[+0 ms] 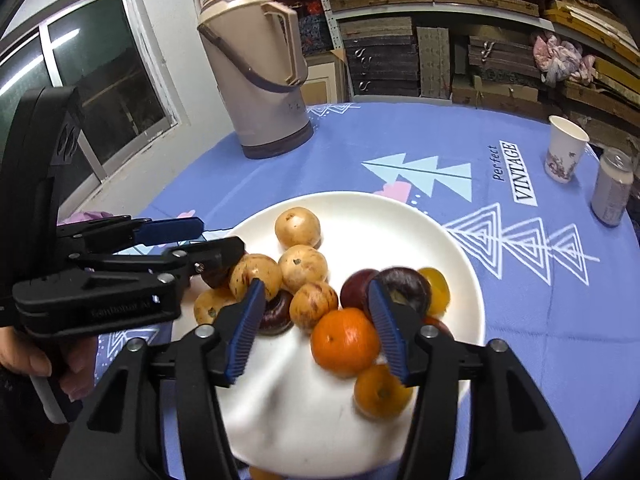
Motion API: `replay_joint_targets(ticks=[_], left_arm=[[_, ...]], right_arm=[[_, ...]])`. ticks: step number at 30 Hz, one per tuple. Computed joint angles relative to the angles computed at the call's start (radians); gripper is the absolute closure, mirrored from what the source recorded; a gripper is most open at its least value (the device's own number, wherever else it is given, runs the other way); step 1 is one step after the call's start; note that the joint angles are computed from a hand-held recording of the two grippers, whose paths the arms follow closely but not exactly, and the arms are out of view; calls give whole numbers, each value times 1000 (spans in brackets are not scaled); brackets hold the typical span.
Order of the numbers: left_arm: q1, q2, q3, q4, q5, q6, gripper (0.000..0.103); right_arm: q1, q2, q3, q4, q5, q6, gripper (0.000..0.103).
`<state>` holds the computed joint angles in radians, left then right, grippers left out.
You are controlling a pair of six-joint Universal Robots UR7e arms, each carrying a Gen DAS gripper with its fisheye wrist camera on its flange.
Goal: Organize fruits
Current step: 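Carry both held fruits onto the white plate and open both tools, then grasp a red tomato with the right tool while the left grasps another red tomato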
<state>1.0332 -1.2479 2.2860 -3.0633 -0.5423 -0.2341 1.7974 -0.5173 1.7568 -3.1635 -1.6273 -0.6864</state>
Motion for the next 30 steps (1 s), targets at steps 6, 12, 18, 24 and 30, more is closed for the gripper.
replay_joint_targets(ticks=[6, 12, 18, 24, 30], left_arm=[[-39, -46, 59, 35, 4, -57, 44], [-73, -99, 123, 100, 3, -155, 44], [-124, -147, 189, 145, 39, -230, 29], [-157, -188, 233, 196, 42, -283, 29], [-159, -209, 260, 232, 29, -335, 29]], right_arm=[[-23, -68, 109, -68, 11, -1, 44], [-49, -125, 215, -148, 14, 6, 38], [-64, -147, 288, -211, 8, 6, 27], [-80, -172, 375, -242, 7, -44, 27], [-104, -180, 452, -279, -17, -72, 27]])
